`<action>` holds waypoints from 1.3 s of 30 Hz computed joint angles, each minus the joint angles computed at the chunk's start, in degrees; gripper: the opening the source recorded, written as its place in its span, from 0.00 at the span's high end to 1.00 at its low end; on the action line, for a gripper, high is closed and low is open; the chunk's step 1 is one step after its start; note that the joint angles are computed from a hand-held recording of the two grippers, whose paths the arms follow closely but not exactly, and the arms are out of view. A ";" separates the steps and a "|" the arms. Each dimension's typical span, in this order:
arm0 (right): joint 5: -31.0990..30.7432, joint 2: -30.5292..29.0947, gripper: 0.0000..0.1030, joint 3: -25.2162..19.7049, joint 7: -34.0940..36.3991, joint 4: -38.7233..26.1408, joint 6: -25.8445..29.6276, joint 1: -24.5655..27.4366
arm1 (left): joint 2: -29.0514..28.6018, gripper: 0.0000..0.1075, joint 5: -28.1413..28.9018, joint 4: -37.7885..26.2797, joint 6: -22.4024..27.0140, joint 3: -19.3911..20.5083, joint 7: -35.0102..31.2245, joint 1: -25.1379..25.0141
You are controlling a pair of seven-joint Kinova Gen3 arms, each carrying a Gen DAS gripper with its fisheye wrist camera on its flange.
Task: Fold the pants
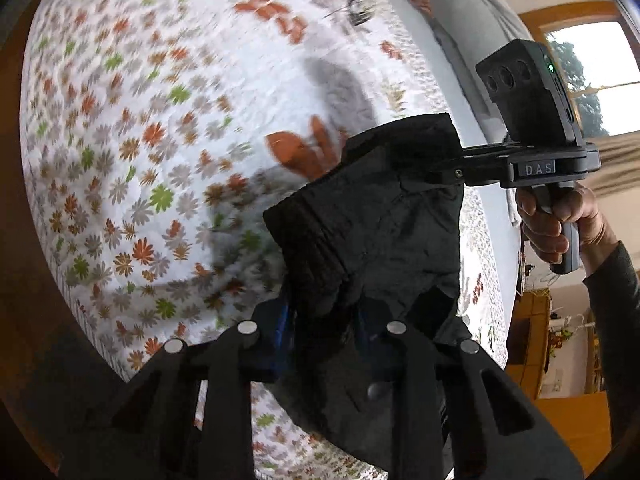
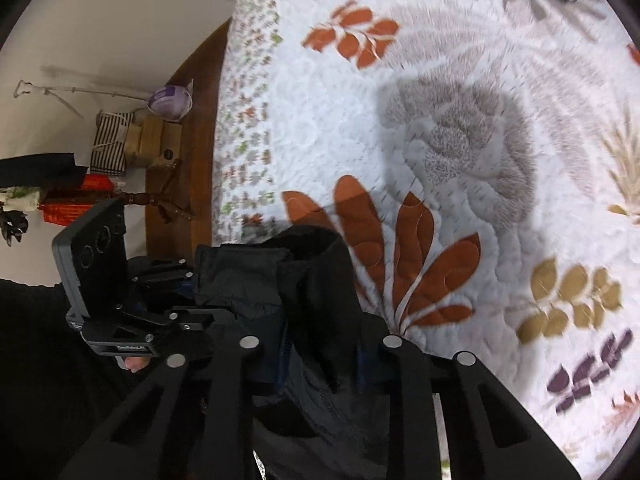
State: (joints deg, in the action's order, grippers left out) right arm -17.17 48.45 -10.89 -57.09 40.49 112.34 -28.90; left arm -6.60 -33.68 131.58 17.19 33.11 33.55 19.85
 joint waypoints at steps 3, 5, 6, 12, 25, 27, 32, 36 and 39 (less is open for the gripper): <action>0.17 -3.60 0.78 0.13 -0.07 1.88 -0.61 0.57 | -1.05 0.78 1.82 -2.88 3.87 -0.50 -3.29 2.04; 0.18 -6.44 0.78 0.19 -0.15 3.59 -1.14 1.16 | -1.71 0.78 2.68 -4.88 6.22 -0.41 -5.06 2.92; 0.22 -7.65 0.78 0.22 -0.05 4.25 -1.29 1.51 | -1.94 0.78 2.90 -5.86 7.48 -0.14 -5.78 3.29; 0.11 -15.61 0.78 0.72 -0.01 7.23 -1.16 4.38 | -2.57 0.79 1.82 -13.37 15.93 2.61 -8.29 5.61; -0.81 -30.87 0.78 2.48 2.14 14.60 -2.06 11.52 | 3.87 0.81 -8.05 -29.31 32.47 4.91 -9.32 17.39; -1.24 -33.13 0.78 3.08 2.85 15.57 -1.91 13.20 | 5.06 0.81 -9.56 -31.10 33.98 4.64 -9.68 19.44; -2.05 -37.65 0.78 4.65 4.51 17.83 -1.83 16.76 | 8.39 0.82 -13.16 -36.02 38.12 3.65 -10.78 24.97; -2.74 -41.23 0.78 6.38 6.55 20.02 -2.12 19.99 | 11.01 0.82 -15.04 -39.73 40.37 2.17 -12.58 29.00; -3.37 -43.16 0.78 7.75 8.37 21.27 -1.97 22.27 | 13.22 0.82 -16.28 -43.06 42.66 1.10 -14.63 32.23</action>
State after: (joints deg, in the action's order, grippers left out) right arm -20.53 5.29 -3.14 -48.72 61.76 110.38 -6.63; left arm 6.62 -49.96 88.52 59.85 34.22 18.92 52.08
